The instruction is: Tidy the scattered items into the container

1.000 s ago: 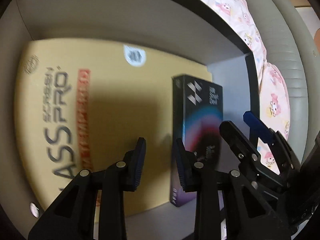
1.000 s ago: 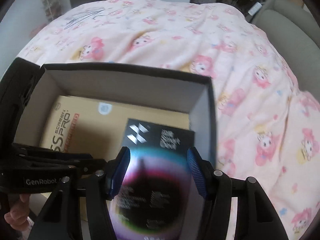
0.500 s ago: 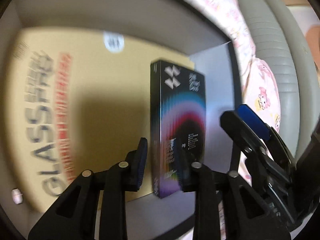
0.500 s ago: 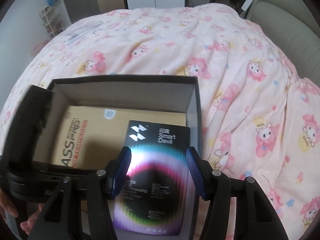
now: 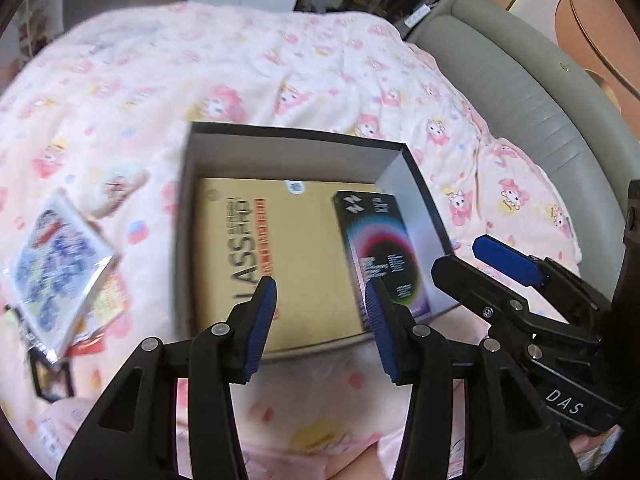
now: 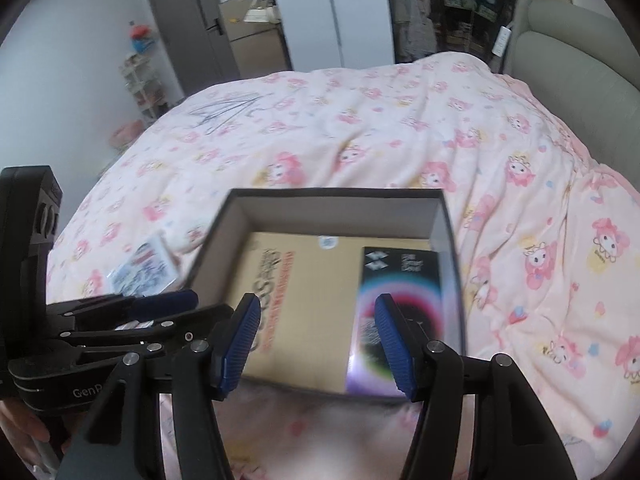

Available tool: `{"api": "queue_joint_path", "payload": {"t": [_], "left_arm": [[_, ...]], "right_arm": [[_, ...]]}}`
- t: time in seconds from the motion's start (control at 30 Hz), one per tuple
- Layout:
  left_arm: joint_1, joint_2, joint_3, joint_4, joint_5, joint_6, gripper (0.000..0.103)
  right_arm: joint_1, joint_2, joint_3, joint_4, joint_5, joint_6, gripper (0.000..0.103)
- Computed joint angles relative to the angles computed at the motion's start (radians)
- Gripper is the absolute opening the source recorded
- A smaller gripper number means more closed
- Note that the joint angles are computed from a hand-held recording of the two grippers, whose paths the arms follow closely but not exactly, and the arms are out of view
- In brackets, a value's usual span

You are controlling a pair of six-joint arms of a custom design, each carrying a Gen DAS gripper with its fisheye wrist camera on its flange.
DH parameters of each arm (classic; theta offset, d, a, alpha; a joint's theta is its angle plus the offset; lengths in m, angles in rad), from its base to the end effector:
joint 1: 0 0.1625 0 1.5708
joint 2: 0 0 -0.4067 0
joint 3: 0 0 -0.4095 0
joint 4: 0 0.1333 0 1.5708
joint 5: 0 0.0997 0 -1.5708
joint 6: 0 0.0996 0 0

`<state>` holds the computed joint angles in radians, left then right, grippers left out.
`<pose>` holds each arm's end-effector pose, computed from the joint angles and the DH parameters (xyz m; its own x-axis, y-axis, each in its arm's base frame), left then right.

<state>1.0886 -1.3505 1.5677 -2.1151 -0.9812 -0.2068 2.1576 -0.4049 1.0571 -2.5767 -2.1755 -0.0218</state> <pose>-0.1156 -0.6277 0.4248 -0.8920 0.0500 -0.4494 0.2616 0.8678 -0.4226 0.5185 -0.6413 0.0318 -0.7826 -0.3085 0.5408 -0.5366 0.7746 -0.3347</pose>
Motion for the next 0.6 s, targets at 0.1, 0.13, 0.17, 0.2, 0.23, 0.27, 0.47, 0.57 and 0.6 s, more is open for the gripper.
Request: {"api": "queue_joint_path", "payload": {"t": [0.1, 0.13, 0.17, 0.2, 0.23, 0.27, 0.47, 0.57, 0.6], "left_arm": [[-0.015, -0.066, 0.029, 0.036, 0.009, -0.017, 0.047], [-0.021, -0.083, 0.037, 0.046, 0.024, -0.018, 0.047], [-0.027, -0.097, 0.042, 0.057, 0.037, -0.019, 0.047], [-0.032, -0.109, 0.049, 0.06, 0.051, -0.018, 0.047], [-0.035, -0.12, 0.056, 0.059, 0.062, -0.015, 0.047], [-0.035, -0.131, 0.061, 0.057, 0.067, -0.014, 0.047], [-0.025, -0.194, 0.091, 0.046, 0.081, -0.026, 0.047], [-0.017, -0.225, 0.106, 0.047, 0.108, -0.035, 0.047], [-0.012, -0.237, 0.111, 0.046, 0.115, -0.037, 0.047]], "right_arm": [[0.018, -0.009, 0.026, -0.008, 0.029, 0.016, 0.056], [0.026, -0.009, 0.031, -0.011, 0.031, 0.02, 0.056], [0.035, -0.008, 0.034, -0.015, 0.03, 0.022, 0.056], [0.042, -0.005, 0.034, -0.017, 0.028, 0.024, 0.056], [0.05, -0.002, 0.033, -0.018, 0.026, 0.028, 0.056], [0.057, 0.002, 0.031, -0.016, 0.026, 0.033, 0.056], [0.088, 0.043, -0.025, 0.018, 0.047, 0.019, 0.056], [0.104, 0.084, -0.076, 0.039, 0.048, 0.003, 0.056], [0.107, 0.097, -0.093, 0.046, 0.054, 0.0, 0.056]]}}
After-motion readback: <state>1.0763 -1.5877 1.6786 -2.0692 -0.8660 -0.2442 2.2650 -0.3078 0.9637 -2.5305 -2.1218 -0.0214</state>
